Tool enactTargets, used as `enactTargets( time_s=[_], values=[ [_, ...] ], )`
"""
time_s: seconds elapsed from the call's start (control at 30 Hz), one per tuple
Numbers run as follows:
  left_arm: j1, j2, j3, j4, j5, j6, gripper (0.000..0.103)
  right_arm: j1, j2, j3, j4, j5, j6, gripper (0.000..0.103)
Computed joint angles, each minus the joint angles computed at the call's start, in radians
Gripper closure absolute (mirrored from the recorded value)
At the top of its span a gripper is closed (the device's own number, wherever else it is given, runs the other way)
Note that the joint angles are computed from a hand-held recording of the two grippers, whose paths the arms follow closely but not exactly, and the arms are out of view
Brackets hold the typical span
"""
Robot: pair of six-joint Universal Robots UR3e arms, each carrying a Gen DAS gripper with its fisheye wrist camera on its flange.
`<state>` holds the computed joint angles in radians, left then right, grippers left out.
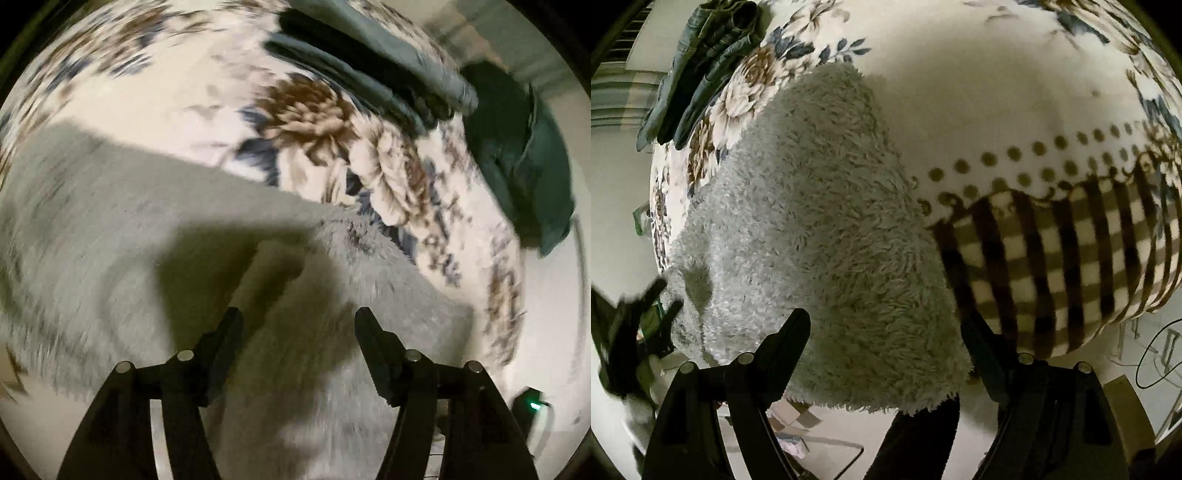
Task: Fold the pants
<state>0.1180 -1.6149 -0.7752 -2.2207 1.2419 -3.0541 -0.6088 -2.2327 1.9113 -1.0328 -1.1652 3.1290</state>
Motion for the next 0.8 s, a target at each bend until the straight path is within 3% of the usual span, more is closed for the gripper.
enactTargets(
  time_s=[0.03,0.07,0.1,0.23,0.37,0.47,0.5,0.53,0.57,0.6,0.63,0.73,0.8],
  values=[
    [-0.039,-0.024,-0.025,0.056,0.003,0.001,0.047,0.015,-0.002,0.004,-0.008,0.001,0.013,0.017],
    [-0.046,-0.014,-0.071,0.097,-0.016,0.026,0.083,0.04,0.001,0.006,-0.027,0.002,0.038,0.017],
    [-0.064,-0.014,-0.094,0.12,-0.009,0.04,0.098,0.055,0.005,0.003,-0.036,-0.002,0.049,0.017],
    [-0.034,-0.011,-0.132,0.15,0.038,0.051,0.094,0.068,-0.014,-0.04,-0.002,-0.009,0.069,0.017],
    [0.057,-0.023,0.043,-0.052,-0.004,0.043,0.079,0.101,-0.026,-0.122,0.019,-0.012,0.1,0.018],
    [0.06,-0.005,0.207,-0.165,0.044,0.025,0.074,0.227,0.029,-0.158,-0.068,0.02,0.178,0.021],
    [0.065,0.009,0.216,-0.181,0.031,0.018,0.073,0.294,0.062,-0.157,-0.13,0.03,0.223,0.025],
    [0.088,0.044,0.225,-0.231,0.004,0.026,0.073,0.346,0.088,-0.151,-0.183,0.037,0.256,0.037],
    [0.087,0.075,0.204,-0.253,-0.003,0.022,0.071,0.384,0.107,-0.145,-0.221,0.039,0.28,0.048],
    [0.061,0.104,0.152,-0.232,0.007,0.001,0.071,0.441,0.138,-0.132,-0.284,0.036,0.32,0.069],
    [0.031,0.153,0.058,-0.195,0.03,-0.014,0.071,0.483,0.165,-0.123,-0.324,0.032,0.348,0.074],
    [-0.072,0.278,-0.256,-0.066,0.151,-0.078,0.071,0.561,0.217,-0.063,-0.408,0.044,0.405,0.074],
    [-0.041,0.364,-0.424,0.006,0.166,-0.063,0.071,0.602,0.244,-0.039,-0.428,0.007,0.423,0.074]
  ],
)
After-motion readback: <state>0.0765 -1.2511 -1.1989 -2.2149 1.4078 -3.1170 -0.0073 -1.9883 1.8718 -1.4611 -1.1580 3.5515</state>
